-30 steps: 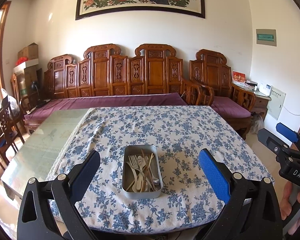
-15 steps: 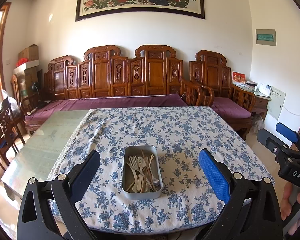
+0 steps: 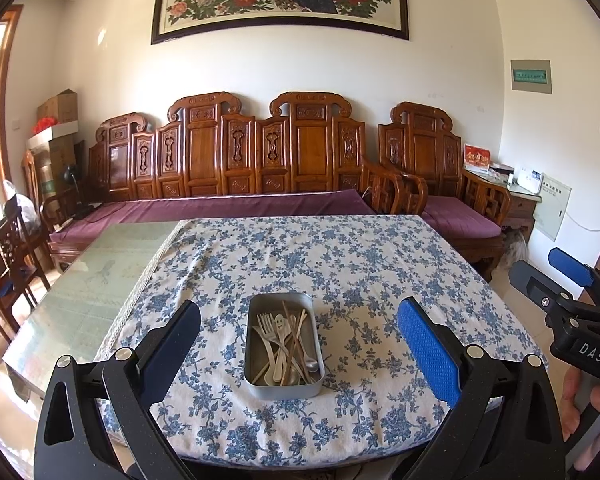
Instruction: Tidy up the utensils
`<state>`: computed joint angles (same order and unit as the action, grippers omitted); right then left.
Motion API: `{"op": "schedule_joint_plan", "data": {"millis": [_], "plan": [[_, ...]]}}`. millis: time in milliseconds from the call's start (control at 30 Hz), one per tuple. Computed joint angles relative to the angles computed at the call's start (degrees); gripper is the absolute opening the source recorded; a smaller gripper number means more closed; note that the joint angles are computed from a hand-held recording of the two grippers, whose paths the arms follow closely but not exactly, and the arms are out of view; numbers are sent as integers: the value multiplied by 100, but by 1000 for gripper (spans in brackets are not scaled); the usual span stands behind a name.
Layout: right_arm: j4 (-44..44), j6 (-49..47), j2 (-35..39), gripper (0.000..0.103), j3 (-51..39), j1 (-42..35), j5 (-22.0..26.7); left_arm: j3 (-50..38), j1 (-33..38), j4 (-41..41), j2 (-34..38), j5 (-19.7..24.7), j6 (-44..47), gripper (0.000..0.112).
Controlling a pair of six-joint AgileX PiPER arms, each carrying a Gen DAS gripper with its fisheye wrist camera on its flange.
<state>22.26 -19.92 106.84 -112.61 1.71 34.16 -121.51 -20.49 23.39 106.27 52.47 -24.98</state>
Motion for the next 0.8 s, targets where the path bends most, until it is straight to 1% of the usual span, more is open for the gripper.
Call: {"op": "schedule_joint_plan", "data": {"millis": [800], "plan": [[7,-1,-2,100,19,-1,-17,-156,-66,20,23,103,28,95]]}}
